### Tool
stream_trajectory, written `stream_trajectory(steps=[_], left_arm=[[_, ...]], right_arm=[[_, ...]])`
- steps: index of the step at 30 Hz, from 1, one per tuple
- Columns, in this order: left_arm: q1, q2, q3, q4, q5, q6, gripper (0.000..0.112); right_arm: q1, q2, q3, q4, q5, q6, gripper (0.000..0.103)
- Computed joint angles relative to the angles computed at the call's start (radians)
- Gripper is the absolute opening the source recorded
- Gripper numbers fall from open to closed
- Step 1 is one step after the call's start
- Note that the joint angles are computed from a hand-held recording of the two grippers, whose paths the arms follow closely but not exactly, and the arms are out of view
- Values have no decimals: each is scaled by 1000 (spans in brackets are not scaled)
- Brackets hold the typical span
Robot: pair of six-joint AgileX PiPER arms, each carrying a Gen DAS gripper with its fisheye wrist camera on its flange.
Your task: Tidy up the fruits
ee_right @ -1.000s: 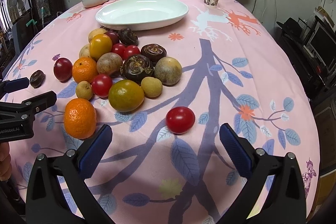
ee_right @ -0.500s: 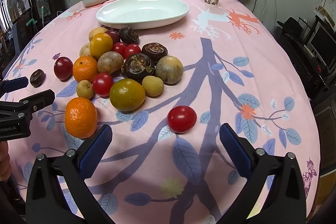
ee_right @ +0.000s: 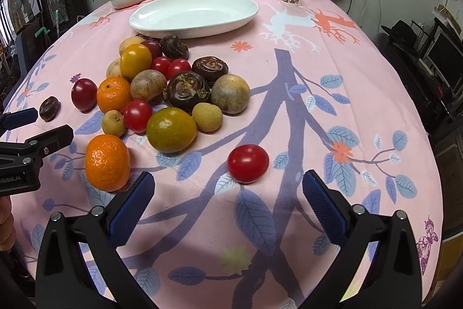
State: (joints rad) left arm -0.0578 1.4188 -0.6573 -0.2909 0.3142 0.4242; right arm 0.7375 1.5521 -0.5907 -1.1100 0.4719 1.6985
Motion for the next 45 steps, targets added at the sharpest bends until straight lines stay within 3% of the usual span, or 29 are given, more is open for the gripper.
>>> stream_trajectory(steps=[23, 26, 29, 35, 37, 40, 42, 43, 45], left_arm=[[-3, 29, -15, 9, 2, 1, 101], [40, 47, -21, -149, -6, 190, 101], [76, 93, -53, -231, 3, 282, 101], [34, 173, -121, -90, -11, 147, 101], [35, 198, -146, -104, -6, 163, 92], [57, 259, -213, -123, 61, 174, 60], [72, 258, -208, -218, 47, 280, 51], [73, 259, -207, -238, 47, 305, 40], [73, 261, -206, -270, 40, 337, 38]], right_arm=[[-12, 19, -7, 18, -6, -29, 102], [-40, 31, -13, 51, -11, -93, 102], [-83, 24, 4, 43, -69, -110, 102], [-133, 29, 4, 61, -150, -177, 102], [-150, 20, 7, 67, -171, -204, 102], [-206, -11, 28, 82, -243, -247, 102], [-238, -22, 34, 142, -277, -321, 102], [-254, -22, 34, 194, -290, -381, 102], [-264, -17, 28, 281, -297, -479, 98]])
